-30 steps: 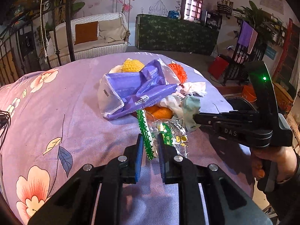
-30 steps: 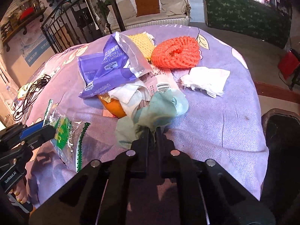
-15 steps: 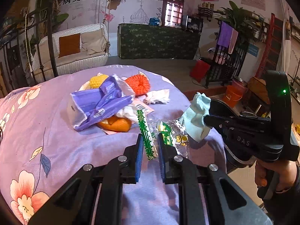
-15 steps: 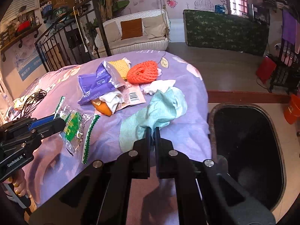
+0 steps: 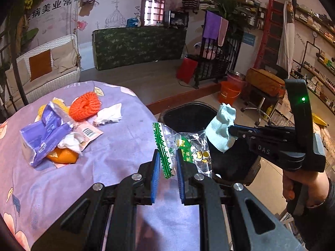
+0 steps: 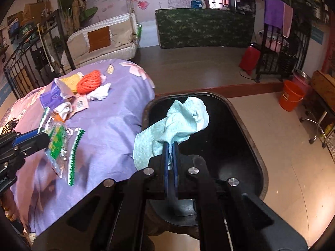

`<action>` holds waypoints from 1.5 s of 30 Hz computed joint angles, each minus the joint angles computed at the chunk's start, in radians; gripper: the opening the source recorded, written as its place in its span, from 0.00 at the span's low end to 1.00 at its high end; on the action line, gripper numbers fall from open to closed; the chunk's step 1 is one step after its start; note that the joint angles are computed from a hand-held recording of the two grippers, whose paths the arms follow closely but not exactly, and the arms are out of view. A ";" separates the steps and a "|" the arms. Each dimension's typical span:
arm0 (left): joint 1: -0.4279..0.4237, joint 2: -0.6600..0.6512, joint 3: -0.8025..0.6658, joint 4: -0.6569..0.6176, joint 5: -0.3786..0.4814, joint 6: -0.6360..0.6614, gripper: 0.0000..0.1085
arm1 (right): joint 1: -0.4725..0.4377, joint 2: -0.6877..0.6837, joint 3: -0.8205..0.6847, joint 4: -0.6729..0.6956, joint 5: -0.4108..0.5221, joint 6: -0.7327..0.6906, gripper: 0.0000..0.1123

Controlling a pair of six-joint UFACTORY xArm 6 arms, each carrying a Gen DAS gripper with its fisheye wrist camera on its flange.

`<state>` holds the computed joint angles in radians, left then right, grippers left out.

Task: Collect trash
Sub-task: 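Drop the light-blue cloth into the bin with the right tool while the left tool carries the packet, then lower the candy packet into the bin and open the left tool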

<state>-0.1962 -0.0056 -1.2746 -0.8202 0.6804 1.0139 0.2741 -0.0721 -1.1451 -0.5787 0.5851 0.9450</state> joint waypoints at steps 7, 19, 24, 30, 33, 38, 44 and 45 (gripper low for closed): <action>-0.054 0.033 -0.036 0.026 0.027 -0.022 0.15 | -0.067 0.008 0.032 0.045 0.081 -0.007 0.05; -0.107 0.111 -0.103 0.111 0.040 -0.072 0.15 | -0.117 0.061 0.030 0.141 0.112 -0.087 0.12; -0.122 0.136 -0.128 0.138 0.038 -0.089 0.15 | -0.099 0.043 0.050 0.050 0.080 -0.016 0.52; -0.139 0.165 -0.160 0.174 0.030 -0.116 0.15 | -0.083 0.001 0.085 -0.013 0.056 0.063 0.55; -0.151 0.182 -0.179 0.192 0.032 -0.128 0.15 | -0.071 -0.031 0.107 -0.052 0.059 0.110 0.56; -0.166 0.221 -0.221 0.218 0.056 -0.162 0.15 | -0.061 -0.072 0.134 -0.073 0.076 0.140 0.57; -0.189 0.262 -0.263 0.260 0.074 -0.189 0.15 | -0.050 -0.118 0.163 -0.088 0.098 0.169 0.57; -0.193 0.271 -0.274 0.267 0.081 -0.196 0.15 | -0.051 -0.127 0.171 -0.091 0.094 0.176 0.57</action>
<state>-0.3889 0.2650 -1.5481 -0.5536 0.7618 0.8181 0.2233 -0.1989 -0.9745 -0.6701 0.6794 1.1208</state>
